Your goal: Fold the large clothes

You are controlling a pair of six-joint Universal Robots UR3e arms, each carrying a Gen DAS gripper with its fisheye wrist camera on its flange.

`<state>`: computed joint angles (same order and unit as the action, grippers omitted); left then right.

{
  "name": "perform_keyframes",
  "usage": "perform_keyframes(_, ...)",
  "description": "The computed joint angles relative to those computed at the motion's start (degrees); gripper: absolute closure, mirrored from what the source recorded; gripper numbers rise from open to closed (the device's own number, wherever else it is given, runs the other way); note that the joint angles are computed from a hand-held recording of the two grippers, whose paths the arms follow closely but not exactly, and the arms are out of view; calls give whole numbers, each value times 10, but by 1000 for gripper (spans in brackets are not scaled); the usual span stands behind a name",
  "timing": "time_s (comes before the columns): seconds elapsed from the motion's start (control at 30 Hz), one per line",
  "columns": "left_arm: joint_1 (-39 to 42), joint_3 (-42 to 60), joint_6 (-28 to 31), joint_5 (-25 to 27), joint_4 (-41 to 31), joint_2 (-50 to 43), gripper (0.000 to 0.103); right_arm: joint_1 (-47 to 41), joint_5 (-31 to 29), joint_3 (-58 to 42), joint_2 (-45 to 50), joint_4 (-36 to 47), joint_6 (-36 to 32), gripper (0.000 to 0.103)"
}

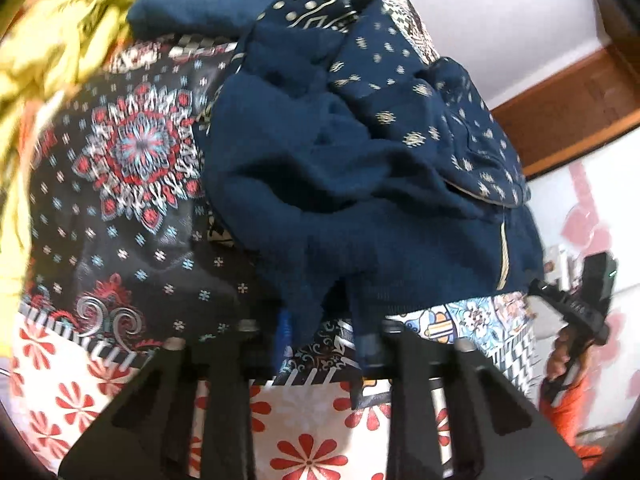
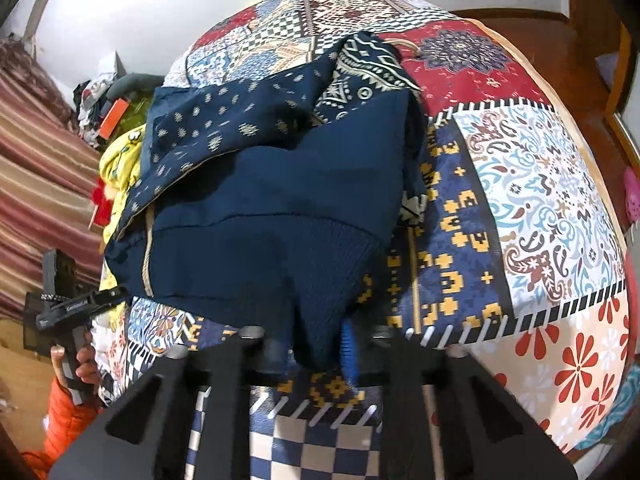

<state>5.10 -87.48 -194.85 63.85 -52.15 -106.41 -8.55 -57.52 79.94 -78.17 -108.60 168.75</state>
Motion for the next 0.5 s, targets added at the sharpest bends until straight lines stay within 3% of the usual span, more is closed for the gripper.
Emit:
perform_keyframes(0.17, -20, 19, -7, 53, 8, 45, 97, -10, 41, -3, -34, 18, -14, 97)
perform_keyframes(0.33, -2, 65, -13, 56, 8, 99, 100, -35, 106, -40, -60, 16, -6, 98)
perform_keyframes(0.5, 19, 92, -4, 46, 9, 143, 100, -30, 122, -110, -60, 8, -2, 98)
